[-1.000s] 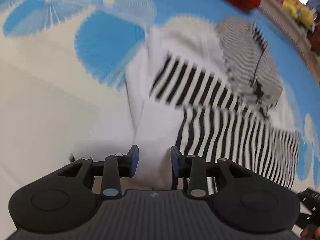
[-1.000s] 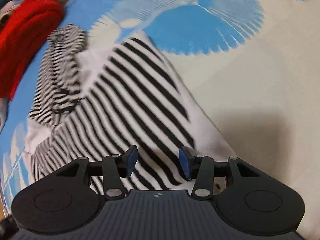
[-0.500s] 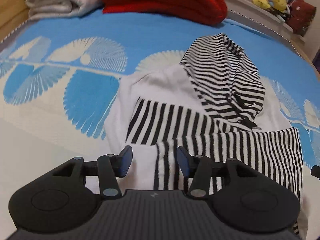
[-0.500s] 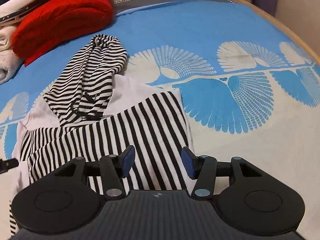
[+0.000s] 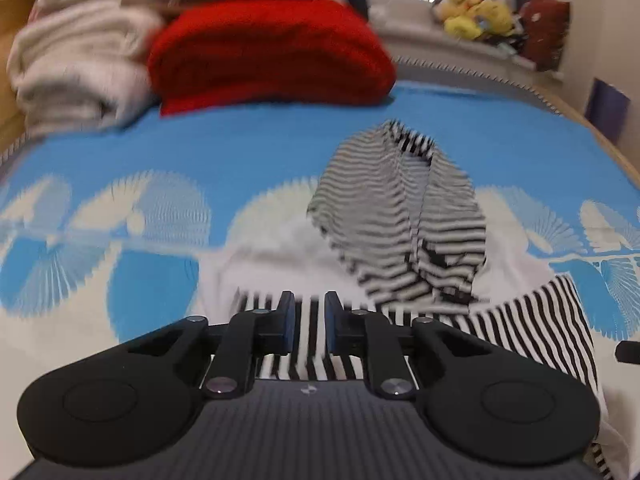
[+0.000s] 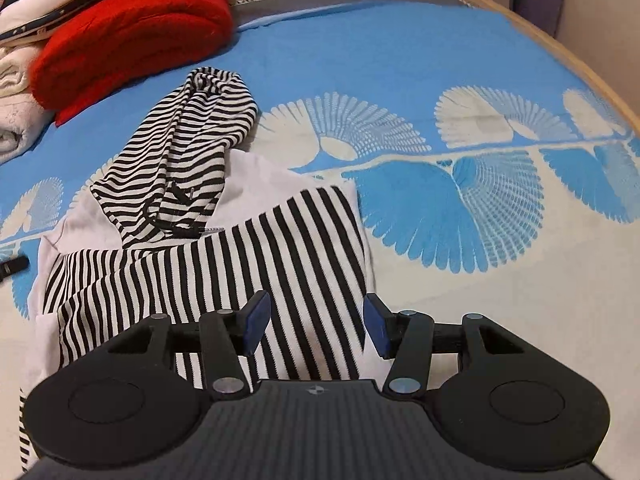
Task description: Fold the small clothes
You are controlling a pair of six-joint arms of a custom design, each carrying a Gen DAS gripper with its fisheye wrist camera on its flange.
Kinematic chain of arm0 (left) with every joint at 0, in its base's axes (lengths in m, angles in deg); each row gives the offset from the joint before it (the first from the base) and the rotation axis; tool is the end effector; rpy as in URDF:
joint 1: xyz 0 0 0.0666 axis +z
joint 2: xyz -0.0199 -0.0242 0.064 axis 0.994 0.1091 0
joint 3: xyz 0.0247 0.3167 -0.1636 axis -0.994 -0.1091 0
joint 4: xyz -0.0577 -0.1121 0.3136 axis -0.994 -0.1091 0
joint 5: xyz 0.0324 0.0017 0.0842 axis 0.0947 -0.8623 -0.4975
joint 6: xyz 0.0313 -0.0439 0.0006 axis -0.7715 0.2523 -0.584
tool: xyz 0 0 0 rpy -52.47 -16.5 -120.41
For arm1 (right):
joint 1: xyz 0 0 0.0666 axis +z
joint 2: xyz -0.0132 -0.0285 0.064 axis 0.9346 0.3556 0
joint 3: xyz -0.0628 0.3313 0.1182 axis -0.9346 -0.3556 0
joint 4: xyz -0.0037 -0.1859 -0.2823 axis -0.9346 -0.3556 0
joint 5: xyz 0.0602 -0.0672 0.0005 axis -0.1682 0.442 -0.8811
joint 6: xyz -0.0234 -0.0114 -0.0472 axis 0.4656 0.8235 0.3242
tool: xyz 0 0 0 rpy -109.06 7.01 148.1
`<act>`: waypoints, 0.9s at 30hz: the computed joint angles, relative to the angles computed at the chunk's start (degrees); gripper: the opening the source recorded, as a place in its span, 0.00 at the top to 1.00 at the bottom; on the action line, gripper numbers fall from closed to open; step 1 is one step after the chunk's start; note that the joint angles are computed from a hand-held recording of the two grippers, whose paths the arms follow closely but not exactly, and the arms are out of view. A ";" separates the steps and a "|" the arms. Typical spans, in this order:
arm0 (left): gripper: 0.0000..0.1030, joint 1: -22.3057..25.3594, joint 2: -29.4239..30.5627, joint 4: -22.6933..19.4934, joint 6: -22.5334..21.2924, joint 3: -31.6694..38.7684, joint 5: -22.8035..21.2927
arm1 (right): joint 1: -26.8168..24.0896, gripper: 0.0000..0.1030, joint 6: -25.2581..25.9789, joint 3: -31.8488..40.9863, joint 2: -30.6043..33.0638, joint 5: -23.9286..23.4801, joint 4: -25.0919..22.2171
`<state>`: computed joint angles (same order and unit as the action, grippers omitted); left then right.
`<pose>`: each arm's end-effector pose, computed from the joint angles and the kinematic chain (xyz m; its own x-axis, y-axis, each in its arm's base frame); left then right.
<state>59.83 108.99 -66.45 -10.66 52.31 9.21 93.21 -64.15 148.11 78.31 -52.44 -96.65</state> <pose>0.3147 -0.1158 0.4726 -0.5923 -0.3700 -0.7157 -0.5618 0.8264 0.0377 0.4165 0.1890 0.4542 -0.7710 -0.2887 -0.5676 -0.4189 0.9013 0.1106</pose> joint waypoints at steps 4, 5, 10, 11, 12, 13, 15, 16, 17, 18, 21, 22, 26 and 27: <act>0.84 3.57 0.67 2.93 -4.19 1.55 1.48 | 0.13 0.48 1.63 1.03 -0.20 0.54 0.91; 0.84 5.49 1.66 3.79 -5.69 2.62 2.76 | 0.21 0.48 1.34 0.92 -0.48 0.97 1.70; 0.84 15.61 9.65 9.67 -14.34 9.65 10.90 | 0.19 0.48 0.41 1.06 -0.72 1.20 2.70; 0.84 17.91 12.21 10.63 -15.43 11.68 13.76 | 0.08 0.48 0.46 0.98 -0.64 0.97 2.62; 0.84 19.80 14.74 10.92 -16.11 13.72 16.10 | 0.06 0.48 0.45 0.95 -0.51 1.00 2.48; 0.84 21.38 17.76 10.46 -16.96 16.44 17.63 | -0.03 0.48 0.52 0.82 -0.41 1.08 2.37; 0.84 24.20 24.03 10.37 -19.73 22.10 21.00 | -0.36 0.48 0.75 0.40 -0.23 1.35 2.21; 0.84 25.07 26.46 10.37 -20.68 24.38 21.92 | -0.55 0.48 0.67 0.25 -0.10 1.51 2.21; 0.84 26.06 29.82 10.05 -21.88 27.68 22.56 | -0.81 0.48 0.58 0.12 0.02 1.61 2.21; 0.84 26.81 31.75 10.18 -22.17 29.36 23.26 | -1.02 0.48 0.55 -0.02 0.13 1.78 2.23; 0.84 29.03 39.33 9.04 -21.53 37.89 25.95 | -1.44 0.48 0.76 -0.43 0.52 2.39 2.38; 0.83 29.46 41.74 8.80 -21.20 40.90 25.76 | -1.57 0.48 0.91 -0.53 0.69 2.52 2.37; 0.56 30.76 52.52 4.50 -20.23 56.88 25.73 | -1.75 0.48 1.68 -1.33 1.38 2.99 2.38; 0.45 30.84 55.13 3.02 -19.91 61.11 25.25 | -1.80 0.48 1.89 -1.45 1.53 3.03 2.25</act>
